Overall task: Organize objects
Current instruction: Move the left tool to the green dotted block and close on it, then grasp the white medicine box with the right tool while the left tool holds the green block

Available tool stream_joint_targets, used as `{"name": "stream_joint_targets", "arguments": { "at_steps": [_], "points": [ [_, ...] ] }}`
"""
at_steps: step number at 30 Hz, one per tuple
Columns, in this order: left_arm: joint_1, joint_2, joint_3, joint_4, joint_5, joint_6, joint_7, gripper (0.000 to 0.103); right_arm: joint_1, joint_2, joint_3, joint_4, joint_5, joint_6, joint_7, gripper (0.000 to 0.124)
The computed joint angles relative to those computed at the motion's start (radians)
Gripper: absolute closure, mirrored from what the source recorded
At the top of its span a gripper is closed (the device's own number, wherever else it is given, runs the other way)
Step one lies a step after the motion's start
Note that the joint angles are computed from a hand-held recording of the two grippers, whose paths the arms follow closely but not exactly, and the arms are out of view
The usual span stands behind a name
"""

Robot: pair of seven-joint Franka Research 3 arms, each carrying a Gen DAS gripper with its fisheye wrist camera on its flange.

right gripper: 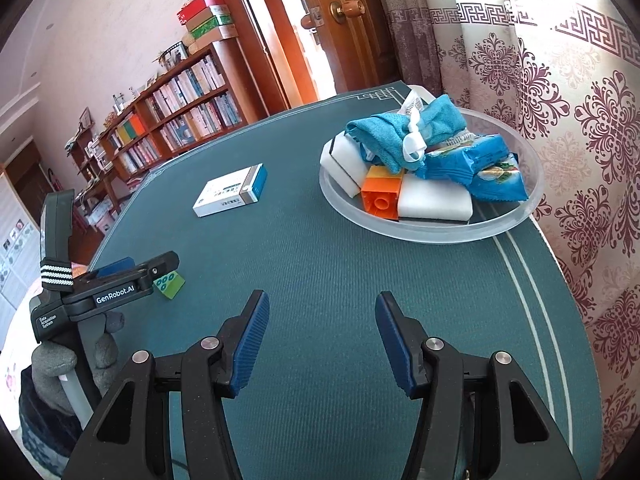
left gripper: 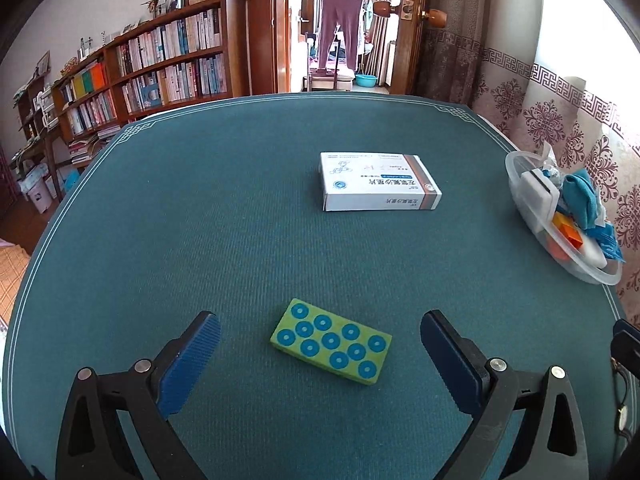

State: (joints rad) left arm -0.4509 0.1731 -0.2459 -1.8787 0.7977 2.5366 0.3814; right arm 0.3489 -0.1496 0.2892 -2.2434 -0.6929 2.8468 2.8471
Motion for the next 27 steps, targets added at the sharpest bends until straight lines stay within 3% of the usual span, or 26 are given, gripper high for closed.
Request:
{"name": "stream_joint_targets", "arguments": {
  "at_steps": [19,23,27],
  "points": [
    [0.033,-0.009,-0.006,-0.053,-0.129,0.070,0.151,0.003,0.118,0.112,-0.056,0.103,0.081,-0.037,-0.119,0.067],
    [0.025,-0.015,-0.001,-0.060,-0.094,0.078,0.132,0.015,0.139,0.134,-0.069,0.125,0.101,-0.046,-0.150,0.067],
    [0.022,-0.024,0.002,-0.075,-0.051,0.108,0.118,0.037,0.160,0.163,-0.084,0.154,0.148,-0.048,-0.201,0.067]
  ]
}}
